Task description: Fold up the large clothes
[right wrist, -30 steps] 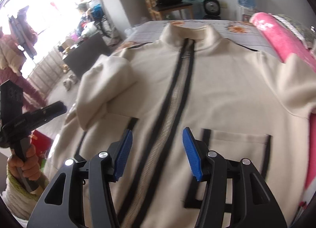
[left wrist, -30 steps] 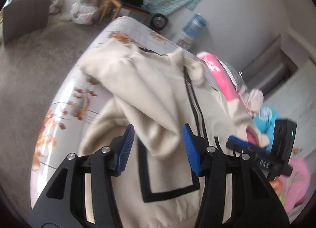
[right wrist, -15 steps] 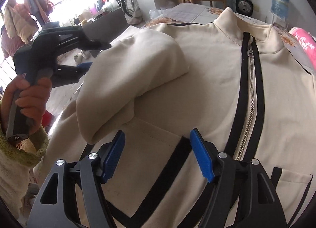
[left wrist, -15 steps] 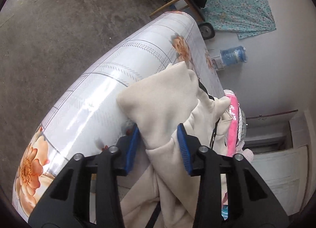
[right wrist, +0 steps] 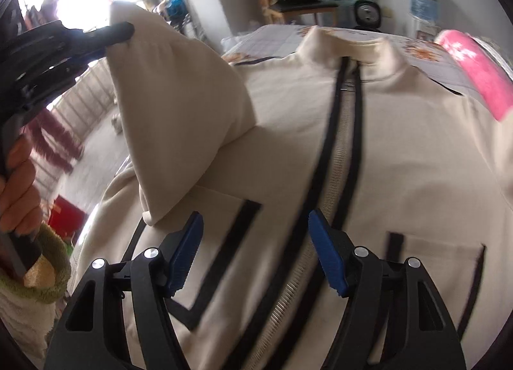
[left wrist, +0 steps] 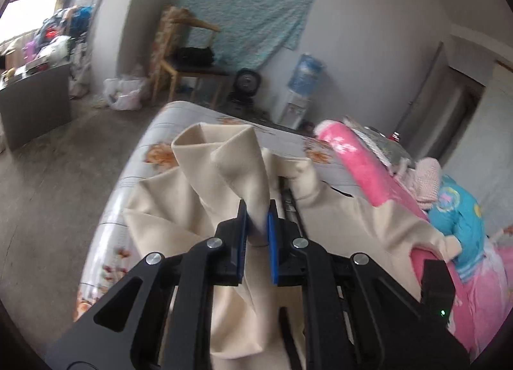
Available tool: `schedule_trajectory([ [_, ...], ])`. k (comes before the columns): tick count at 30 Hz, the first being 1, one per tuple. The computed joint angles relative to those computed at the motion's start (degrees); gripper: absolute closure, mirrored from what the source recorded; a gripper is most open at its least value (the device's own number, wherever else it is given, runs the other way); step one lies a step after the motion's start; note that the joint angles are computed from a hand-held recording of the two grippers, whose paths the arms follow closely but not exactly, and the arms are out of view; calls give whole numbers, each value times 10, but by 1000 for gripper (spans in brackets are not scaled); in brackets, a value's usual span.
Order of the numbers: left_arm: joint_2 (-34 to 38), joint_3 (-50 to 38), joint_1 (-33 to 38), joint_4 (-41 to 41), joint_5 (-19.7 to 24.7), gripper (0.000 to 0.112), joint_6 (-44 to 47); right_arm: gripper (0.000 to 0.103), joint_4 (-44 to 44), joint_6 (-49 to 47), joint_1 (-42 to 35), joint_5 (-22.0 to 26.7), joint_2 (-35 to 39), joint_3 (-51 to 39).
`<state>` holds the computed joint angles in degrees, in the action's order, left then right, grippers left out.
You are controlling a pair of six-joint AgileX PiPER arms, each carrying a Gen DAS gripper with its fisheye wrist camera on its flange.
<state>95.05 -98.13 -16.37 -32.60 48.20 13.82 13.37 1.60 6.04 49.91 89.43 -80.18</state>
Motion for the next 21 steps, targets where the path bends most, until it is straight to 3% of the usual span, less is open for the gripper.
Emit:
schedule_trajectory([
  [5,-7,27,-78,-35,53,98,59,36,-14,15,-66,13,-95,73],
  [8,-6,74,-108,-43,76,81,78,36,-28,16,-113,31,-139,112],
  [13,-71,203,-85,-123,64,67,165,36,3,-16,-206,75,-180,152],
  [16,-104,258,-55,-158,52,67,208,37,45,-42,-248,90,-187,152],
  [21,-128,300,-27,-78,16,67,146,39,143,-100,-292,97,-162,129],
])
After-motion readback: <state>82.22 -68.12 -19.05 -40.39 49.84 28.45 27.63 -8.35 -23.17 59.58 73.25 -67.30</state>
